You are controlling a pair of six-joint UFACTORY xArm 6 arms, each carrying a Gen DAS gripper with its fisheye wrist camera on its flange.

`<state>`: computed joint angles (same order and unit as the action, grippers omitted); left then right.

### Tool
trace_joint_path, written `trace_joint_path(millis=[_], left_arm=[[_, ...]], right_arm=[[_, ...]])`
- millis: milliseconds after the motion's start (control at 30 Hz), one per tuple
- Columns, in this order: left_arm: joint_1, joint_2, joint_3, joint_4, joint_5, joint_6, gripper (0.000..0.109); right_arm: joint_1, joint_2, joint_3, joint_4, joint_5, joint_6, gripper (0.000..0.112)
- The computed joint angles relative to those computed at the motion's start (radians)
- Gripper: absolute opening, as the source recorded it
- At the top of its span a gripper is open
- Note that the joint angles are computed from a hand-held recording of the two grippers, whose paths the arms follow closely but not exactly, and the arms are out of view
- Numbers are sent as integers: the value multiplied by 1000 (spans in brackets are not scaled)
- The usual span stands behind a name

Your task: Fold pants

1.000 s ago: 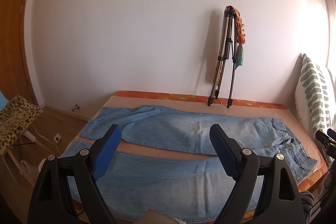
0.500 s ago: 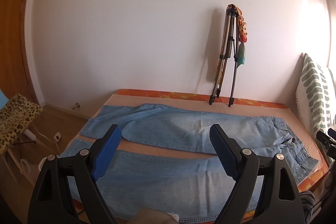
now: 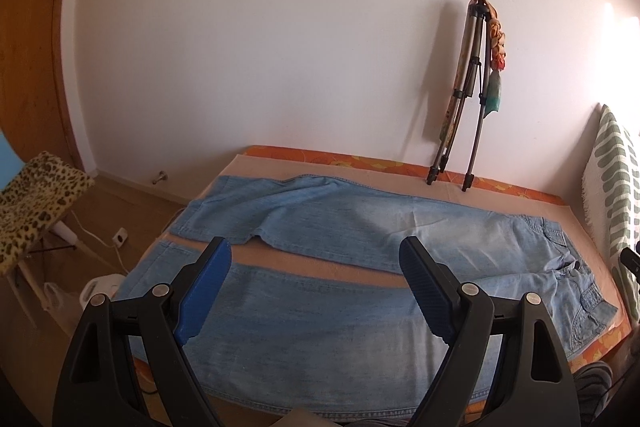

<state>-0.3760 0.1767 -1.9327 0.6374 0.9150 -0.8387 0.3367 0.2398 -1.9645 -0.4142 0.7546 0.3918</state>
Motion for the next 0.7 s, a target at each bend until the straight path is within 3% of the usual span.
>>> trace_joint_path(millis=[133, 433, 600, 700], left_arm=[[44, -36, 72, -28, -18, -12, 85], [161, -122, 236, -108, -29, -5, 59], [221, -164, 332, -149, -25, -6, 44], [256, -190, 398, -188, -34, -7, 40]], right_arm=[[8, 55, -70, 68, 26, -91, 91], [46, 227, -288, 209, 128, -315, 77], [70, 319, -389, 284, 191, -421, 75], [86, 348, -412, 328, 237, -490, 69]])
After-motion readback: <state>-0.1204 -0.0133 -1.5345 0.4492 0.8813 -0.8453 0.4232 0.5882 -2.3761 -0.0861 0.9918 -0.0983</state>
